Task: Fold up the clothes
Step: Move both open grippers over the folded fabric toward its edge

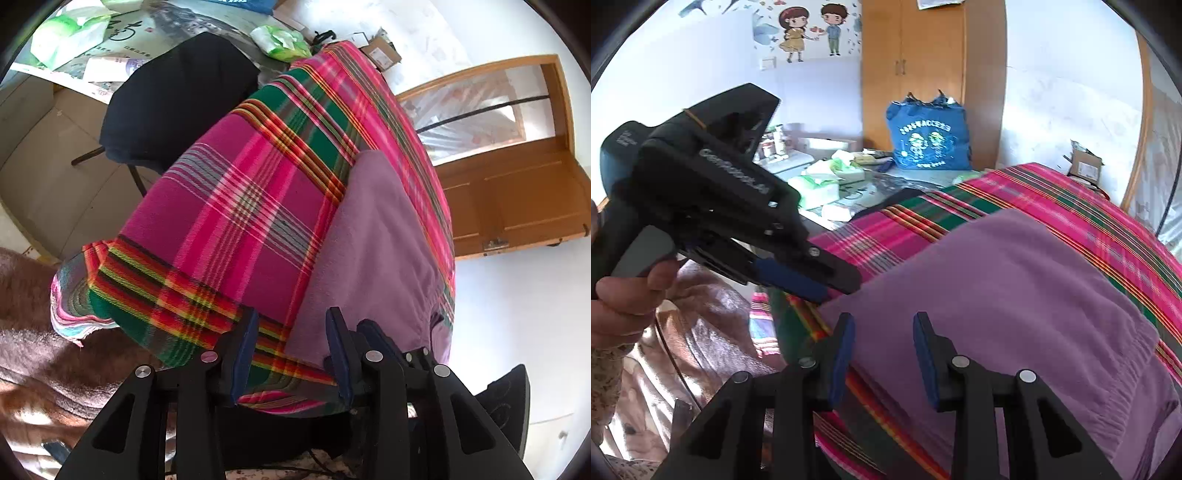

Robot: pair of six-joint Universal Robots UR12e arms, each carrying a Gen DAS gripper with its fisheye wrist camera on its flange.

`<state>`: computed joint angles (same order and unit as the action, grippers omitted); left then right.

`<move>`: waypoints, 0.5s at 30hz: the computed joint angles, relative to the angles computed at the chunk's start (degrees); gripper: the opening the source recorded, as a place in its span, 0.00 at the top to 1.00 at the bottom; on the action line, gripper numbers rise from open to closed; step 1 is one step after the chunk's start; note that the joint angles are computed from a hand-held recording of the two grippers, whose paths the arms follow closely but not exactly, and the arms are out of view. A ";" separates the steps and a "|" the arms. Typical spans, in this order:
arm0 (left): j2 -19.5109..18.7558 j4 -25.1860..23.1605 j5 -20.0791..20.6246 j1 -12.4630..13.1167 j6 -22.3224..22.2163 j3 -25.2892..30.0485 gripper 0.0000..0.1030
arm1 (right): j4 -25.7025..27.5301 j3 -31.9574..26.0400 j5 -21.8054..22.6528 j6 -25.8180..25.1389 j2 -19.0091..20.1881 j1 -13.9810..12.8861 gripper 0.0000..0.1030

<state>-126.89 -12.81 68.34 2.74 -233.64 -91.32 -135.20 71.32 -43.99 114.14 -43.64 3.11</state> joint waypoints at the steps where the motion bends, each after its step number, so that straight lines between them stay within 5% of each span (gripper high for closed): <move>1: 0.03 0.24 0.03 0.07 -0.30 -0.12 0.62 | 0.50 0.07 0.29 -0.27 -0.04 0.10 0.66; 7: -0.03 0.76 0.55 0.16 -1.23 0.03 0.62 | 0.23 0.33 -0.30 2.14 0.03 1.14 0.58; 15: -0.26 -0.48 0.48 0.07 0.40 1.28 0.62 | -10.73 3.57 -4.53 8.01 -0.33 2.25 0.54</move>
<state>-127.15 -13.28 68.83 2.81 -233.23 -90.04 -145.93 74.89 -48.52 122.15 -43.97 5.36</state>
